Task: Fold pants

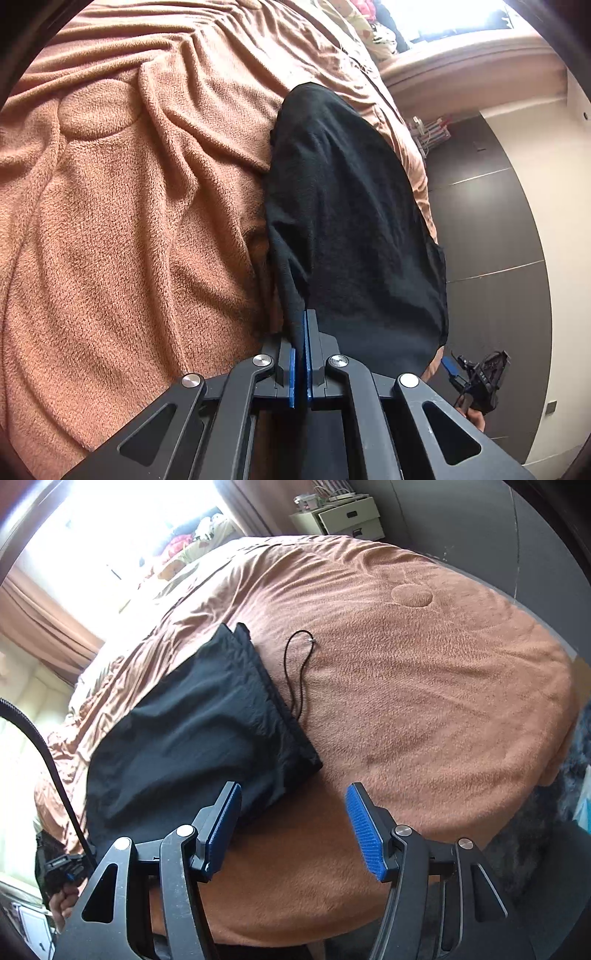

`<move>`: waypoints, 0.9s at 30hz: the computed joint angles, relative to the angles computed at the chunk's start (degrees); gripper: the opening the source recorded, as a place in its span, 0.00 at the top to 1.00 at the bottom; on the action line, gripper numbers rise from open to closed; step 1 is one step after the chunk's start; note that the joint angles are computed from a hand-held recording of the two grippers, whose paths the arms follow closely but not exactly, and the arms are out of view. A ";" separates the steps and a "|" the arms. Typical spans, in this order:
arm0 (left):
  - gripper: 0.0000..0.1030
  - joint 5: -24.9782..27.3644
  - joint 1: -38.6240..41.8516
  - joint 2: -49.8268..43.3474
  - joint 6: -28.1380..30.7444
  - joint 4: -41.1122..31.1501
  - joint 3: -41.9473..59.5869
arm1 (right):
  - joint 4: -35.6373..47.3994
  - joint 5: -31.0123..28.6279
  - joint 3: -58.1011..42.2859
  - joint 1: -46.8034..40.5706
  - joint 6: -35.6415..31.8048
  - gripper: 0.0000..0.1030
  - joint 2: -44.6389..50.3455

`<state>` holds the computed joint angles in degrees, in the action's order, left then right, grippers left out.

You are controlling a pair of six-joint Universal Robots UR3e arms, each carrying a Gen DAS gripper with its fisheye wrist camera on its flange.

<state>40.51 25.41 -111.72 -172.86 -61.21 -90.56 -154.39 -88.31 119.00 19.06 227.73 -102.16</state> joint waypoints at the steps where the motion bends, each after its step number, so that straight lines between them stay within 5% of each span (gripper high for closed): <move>1: 0.97 -0.07 0.09 0.17 0.02 0.09 -0.11 | -2.33 0.76 1.76 0.52 1.17 0.38 -0.73; 5: 0.97 -0.06 0.06 -0.46 -1.73 1.72 1.14 | -15.19 5.53 7.34 3.21 5.24 0.34 2.08; 10: 0.97 2.75 -0.69 2.23 -2.93 2.76 1.69 | -33.88 9.88 6.85 6.30 11.83 0.34 16.79; 17: 0.98 3.22 1.64 4.38 -1.98 1.60 1.77 | -48.24 6.09 0.39 7.74 19.04 0.36 30.84; 19: 0.98 3.04 2.91 4.77 -1.25 0.75 1.85 | -48.38 5.12 -0.48 7.73 21.30 0.67 32.25; 21: 0.98 2.64 4.51 5.70 -0.08 -0.45 1.46 | -49.45 5.43 -0.98 7.99 23.49 0.83 33.78; 27: 0.98 2.65 9.07 6.35 3.75 -5.57 3.06 | -43.72 1.98 -8.94 13.34 23.71 0.91 36.72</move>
